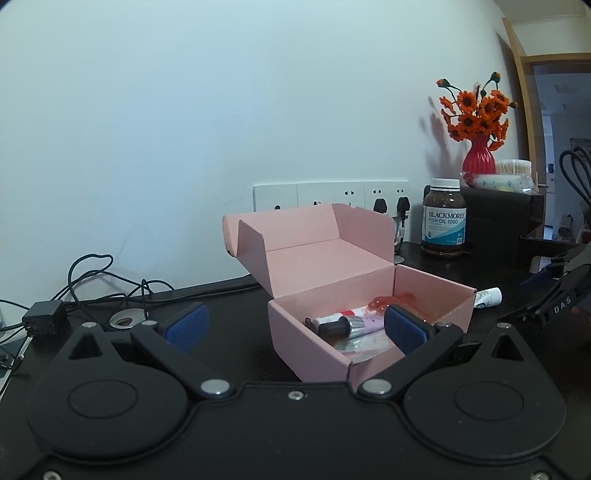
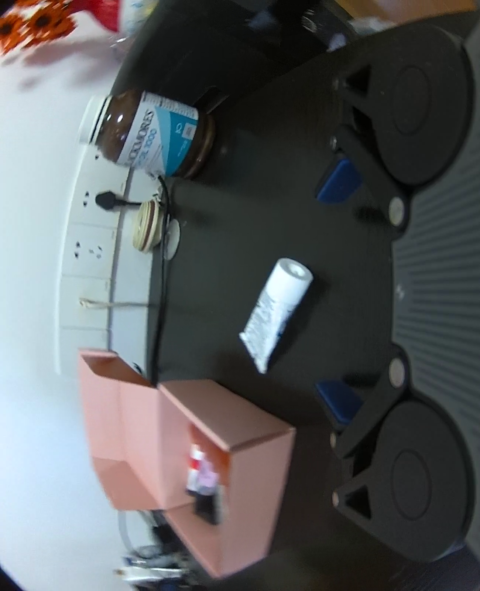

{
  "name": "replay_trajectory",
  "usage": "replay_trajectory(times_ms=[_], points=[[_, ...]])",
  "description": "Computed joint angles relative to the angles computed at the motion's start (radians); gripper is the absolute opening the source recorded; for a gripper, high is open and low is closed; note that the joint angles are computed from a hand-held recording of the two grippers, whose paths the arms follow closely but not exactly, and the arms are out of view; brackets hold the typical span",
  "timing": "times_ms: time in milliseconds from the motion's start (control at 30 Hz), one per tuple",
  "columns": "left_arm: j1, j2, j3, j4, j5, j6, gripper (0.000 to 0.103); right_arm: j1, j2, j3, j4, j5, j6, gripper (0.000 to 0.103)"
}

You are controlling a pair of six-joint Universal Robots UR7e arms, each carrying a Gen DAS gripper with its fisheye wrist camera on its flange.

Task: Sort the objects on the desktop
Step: 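Move the right gripper down onto the white squeeze tube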

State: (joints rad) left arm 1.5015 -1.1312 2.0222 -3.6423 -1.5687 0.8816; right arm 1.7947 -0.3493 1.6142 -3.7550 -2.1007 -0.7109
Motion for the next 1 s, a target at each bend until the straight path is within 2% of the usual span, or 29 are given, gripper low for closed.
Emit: replay_trajectory(times_ms=[167,367,667,900,1000], points=[[0.001,-0.002,0.004,0.005,-0.009,0.016,0.103,0.007,0.001,-0.010,0.030,-0.013,-0.035,0.102],[0.004,-0.007,-0.007,0.031,-0.006,-0.018,0.103,0.012,0.009,-0.054,0.094,-0.016,-0.057,0.102],[0.001,-0.007,-0.005,0.034,-0.002,-0.010,0.103,-0.001,0.016,-0.127,0.205,0.016,0.005,0.102],[0.002,-0.008,-0.010,0.041,0.003,-0.024,0.103,-0.009,0.027,-0.155,0.221,0.040,0.003,0.102],[0.001,-0.008,-0.007,0.037,0.004,-0.018,0.103,-0.014,0.023,-0.161,0.246,0.058,0.034,0.102]])
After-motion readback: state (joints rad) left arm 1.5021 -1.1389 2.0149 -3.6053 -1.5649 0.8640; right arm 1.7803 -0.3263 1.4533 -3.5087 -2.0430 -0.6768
